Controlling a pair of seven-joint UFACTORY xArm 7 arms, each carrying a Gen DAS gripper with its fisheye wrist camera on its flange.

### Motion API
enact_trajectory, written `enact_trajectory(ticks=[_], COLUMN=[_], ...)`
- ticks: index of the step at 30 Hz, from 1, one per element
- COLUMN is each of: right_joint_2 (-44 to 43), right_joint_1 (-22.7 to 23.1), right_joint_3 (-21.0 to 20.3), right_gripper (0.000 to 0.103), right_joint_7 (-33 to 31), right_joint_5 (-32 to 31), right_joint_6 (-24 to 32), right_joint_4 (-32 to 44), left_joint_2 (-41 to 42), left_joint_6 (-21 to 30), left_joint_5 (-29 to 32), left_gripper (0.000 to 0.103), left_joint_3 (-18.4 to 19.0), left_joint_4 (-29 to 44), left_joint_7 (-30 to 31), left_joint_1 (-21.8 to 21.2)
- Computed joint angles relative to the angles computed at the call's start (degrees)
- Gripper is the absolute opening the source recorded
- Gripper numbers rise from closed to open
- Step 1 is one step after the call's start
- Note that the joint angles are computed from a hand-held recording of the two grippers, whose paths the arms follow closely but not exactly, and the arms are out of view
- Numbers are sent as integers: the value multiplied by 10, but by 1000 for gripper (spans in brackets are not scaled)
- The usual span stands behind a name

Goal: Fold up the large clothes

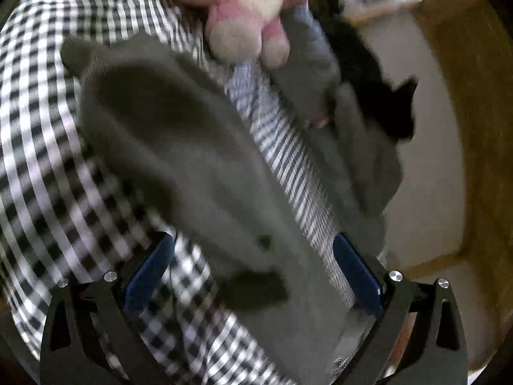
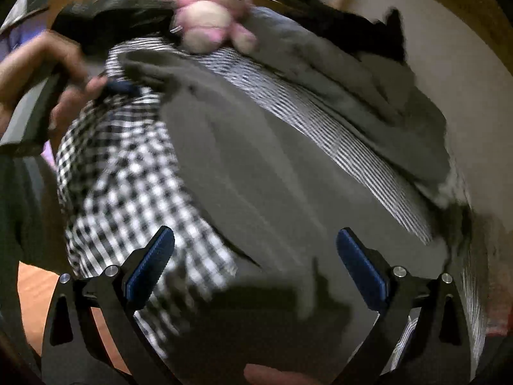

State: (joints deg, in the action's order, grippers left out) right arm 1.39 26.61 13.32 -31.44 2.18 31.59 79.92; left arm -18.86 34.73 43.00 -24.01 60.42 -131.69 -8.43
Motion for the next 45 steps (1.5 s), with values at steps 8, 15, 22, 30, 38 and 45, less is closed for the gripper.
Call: enact_trajectory(ticks=[8, 15, 22, 30, 38, 45], right_joint_2=[43, 73, 129, 149, 91, -23], right_joint_1=[39, 66, 83, 88, 13, -54], right_joint_3=[13, -9, -18, -28, 14, -15], right_gripper=[100, 100, 59, 9, 15, 81], right_joint_7=[45, 113, 153, 174, 70, -34], right_joint_5=[-122, -184, -204, -185, -7, 237], right_joint_6=[-84, -116, -64, -25, -44, -23], right_joint_4=[4, 24, 98, 134, 73, -22], left_joint_2=[-20, -30, -27, 26, 172, 343], left_joint_6=[-45, -97, -161, -158, -104, -21], left_joint_5=[-40, -32, 7, 94, 143, 153], left_gripper=[98, 25, 11, 10, 10, 10], left_joint_3=[32, 37, -5, -37, -42, -53], left_joint_4=[-35, -44, -25, 82, 283, 510], left_joint_7=[19, 59, 88, 139, 255, 401], left_joint_1=[37, 68, 134, 146, 58, -67])
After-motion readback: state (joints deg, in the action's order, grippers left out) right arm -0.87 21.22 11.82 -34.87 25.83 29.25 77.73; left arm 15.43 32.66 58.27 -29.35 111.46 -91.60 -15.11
